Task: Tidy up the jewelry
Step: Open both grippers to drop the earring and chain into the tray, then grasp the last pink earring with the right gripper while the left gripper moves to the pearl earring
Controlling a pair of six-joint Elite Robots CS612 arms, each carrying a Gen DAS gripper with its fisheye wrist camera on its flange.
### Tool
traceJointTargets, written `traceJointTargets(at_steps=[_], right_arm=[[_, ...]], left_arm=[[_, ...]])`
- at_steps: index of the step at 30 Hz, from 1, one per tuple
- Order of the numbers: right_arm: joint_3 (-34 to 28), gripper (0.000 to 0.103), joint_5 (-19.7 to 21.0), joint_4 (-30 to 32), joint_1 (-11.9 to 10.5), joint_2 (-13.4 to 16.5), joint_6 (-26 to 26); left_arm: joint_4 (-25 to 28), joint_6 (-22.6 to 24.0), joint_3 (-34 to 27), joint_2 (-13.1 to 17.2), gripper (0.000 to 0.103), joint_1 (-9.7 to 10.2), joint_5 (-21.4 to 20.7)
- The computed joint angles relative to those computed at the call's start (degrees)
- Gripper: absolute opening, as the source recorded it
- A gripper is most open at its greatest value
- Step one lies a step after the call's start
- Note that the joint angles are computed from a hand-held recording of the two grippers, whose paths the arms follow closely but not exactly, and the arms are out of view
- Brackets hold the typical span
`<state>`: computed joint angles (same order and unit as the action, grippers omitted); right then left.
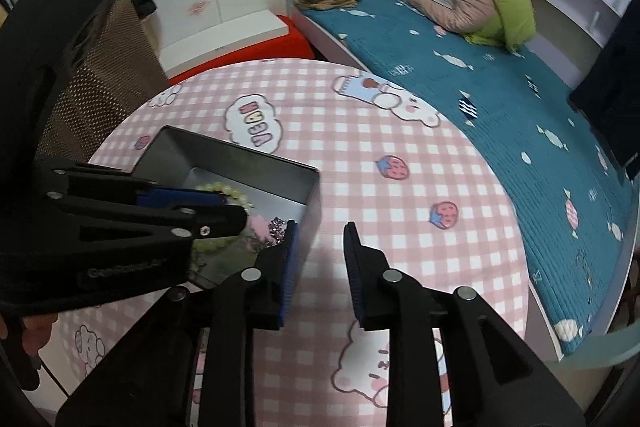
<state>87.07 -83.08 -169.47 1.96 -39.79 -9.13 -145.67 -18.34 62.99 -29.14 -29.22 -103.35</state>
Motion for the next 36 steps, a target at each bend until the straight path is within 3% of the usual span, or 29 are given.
traceJointTargets(at_steps=[10,22,29,34,36], right_arm=[[1.4,0.033,-1.0,-1.9,-0.2,-0.9,1.4],[5.2,0.037,-1.9,-7.0,-0.3,-2.7,2.0],[8.0,0.037,1.4,-6.7,-0.6,-3.5,-0.1],[8.8,0.037,3.9,-3.7,-0.3,-3.3,-4.5],[8.9,0.037,4.3,-2.5,0.0,-3.2,-5.3]], left_arm=[[-2.1,-0.3,2.5,-1.6,0.038,-0.21,1.1],[-7.7,-0.8,10.4,-6.4,0.058,-1.16,4.7],[-10.7,-0.8,16.2,-9.8,0.071,-1.79,7.7],[-9.7,-2.9,18.1,-10.6,0.072,-1.73,8.9],[-9.5,-4.2,18.8,-10.8,0.078,-1.64,9.0]])
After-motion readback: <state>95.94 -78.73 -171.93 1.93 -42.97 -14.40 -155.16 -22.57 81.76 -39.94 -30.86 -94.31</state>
